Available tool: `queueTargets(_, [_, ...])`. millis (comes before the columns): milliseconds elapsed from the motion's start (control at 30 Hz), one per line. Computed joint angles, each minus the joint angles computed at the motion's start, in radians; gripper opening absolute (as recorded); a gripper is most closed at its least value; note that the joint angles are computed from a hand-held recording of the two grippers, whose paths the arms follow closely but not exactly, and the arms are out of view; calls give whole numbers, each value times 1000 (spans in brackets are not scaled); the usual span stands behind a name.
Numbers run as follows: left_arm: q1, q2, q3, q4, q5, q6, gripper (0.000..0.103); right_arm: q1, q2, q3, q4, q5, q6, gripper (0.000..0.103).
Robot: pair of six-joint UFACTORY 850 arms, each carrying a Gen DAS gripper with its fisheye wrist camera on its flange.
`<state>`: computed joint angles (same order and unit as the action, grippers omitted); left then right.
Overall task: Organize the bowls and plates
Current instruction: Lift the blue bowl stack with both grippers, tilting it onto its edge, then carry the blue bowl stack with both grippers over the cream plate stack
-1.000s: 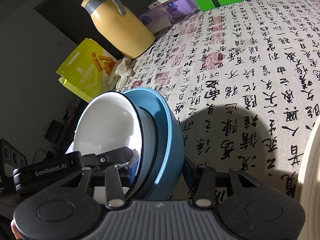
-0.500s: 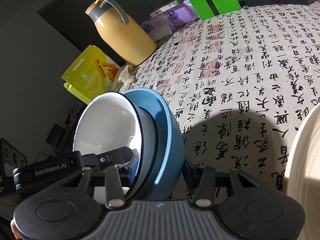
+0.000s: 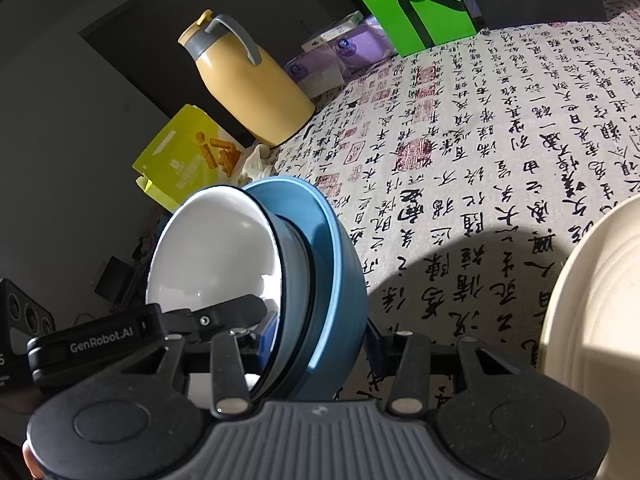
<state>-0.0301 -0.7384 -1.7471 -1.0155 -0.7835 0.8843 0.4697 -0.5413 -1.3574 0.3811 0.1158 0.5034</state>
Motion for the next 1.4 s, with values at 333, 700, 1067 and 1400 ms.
queueTargets(333, [-10,50,59,-33,17,47,52,7,44,55,61,42,-58,44])
queueTargets(700, [-20,101,120,-69,26,97,52,19,109,132,135,90,-122,44])
queueTargets(1067, [-35,137,166,-96,35,136,52,25,155,191,179,133,-150,43])
queueTargets(1400, [-52,157,192,-108,41,165,52,30,203,255,203,175,-152,43])
